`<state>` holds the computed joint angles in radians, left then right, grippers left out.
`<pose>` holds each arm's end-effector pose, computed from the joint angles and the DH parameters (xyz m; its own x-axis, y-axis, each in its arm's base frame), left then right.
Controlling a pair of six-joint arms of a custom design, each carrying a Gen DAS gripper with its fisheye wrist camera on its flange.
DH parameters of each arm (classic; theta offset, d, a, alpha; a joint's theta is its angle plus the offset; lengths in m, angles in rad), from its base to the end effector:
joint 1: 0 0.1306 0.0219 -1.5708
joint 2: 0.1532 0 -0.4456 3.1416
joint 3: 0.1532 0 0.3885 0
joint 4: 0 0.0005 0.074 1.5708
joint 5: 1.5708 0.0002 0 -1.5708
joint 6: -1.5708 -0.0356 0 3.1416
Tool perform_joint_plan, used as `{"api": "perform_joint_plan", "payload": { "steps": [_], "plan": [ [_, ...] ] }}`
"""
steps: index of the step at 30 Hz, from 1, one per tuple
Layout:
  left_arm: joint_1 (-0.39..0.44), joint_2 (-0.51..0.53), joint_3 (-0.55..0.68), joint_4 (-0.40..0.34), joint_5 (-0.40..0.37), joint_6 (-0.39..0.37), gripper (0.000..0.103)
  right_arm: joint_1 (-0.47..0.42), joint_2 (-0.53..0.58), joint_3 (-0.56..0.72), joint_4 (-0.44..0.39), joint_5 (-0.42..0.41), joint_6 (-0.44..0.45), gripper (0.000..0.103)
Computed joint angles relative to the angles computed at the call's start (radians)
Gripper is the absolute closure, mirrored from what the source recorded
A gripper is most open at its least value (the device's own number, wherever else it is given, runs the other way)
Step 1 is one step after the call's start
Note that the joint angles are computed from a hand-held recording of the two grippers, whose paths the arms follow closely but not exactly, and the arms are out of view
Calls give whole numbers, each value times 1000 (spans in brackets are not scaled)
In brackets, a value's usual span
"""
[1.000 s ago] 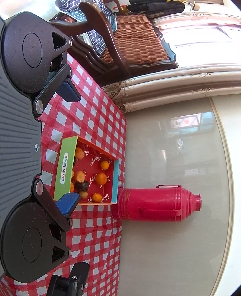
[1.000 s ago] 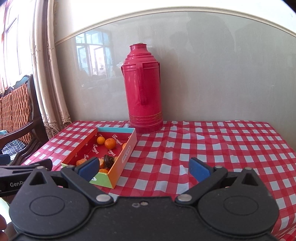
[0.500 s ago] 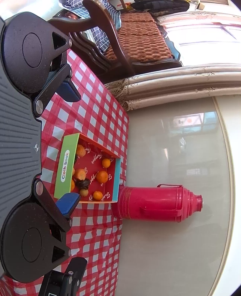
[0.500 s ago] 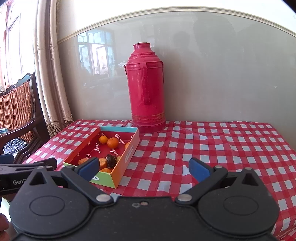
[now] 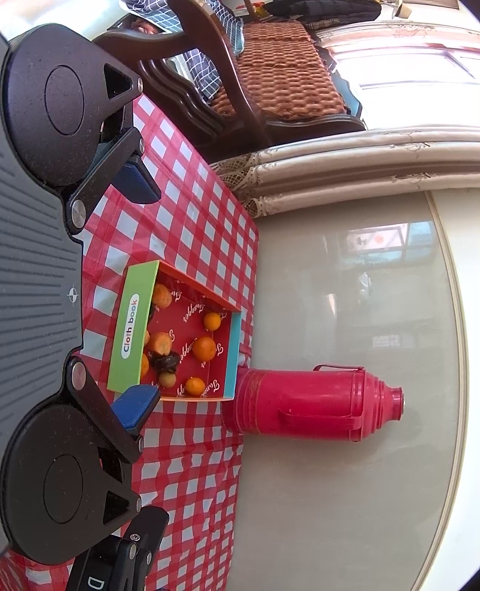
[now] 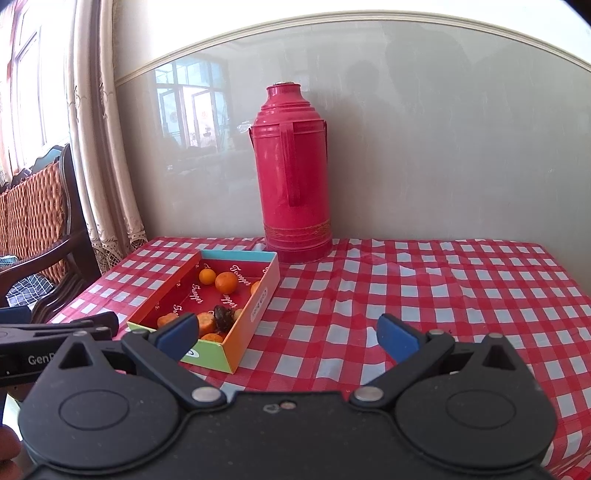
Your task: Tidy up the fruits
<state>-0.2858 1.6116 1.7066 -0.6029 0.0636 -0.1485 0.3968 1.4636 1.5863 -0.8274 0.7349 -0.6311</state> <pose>0.5654 -0.1690 0.5512 -0.4120 0.2750 -0.8687 0.4000 0.9112 0.0987 0.4746 0.1724 0.5581 -0.3736 0.3181 -0.8714 0.5014 0.8595 0.0988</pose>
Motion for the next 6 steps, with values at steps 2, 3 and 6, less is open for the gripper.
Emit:
{"api": "perform_joint_plan", "payload": {
  "steps": [2,3,6],
  "plan": [
    [2,-1,-6,14,14,-2,0,0,0,0,0,0,0,6],
    [2,-3,-9,16,22,-1,0,1,1,1,-1,0,0,6],
    [2,0,-10,18,34,9,0,1,1,1,0,-1,-3,6]
  ]
}}
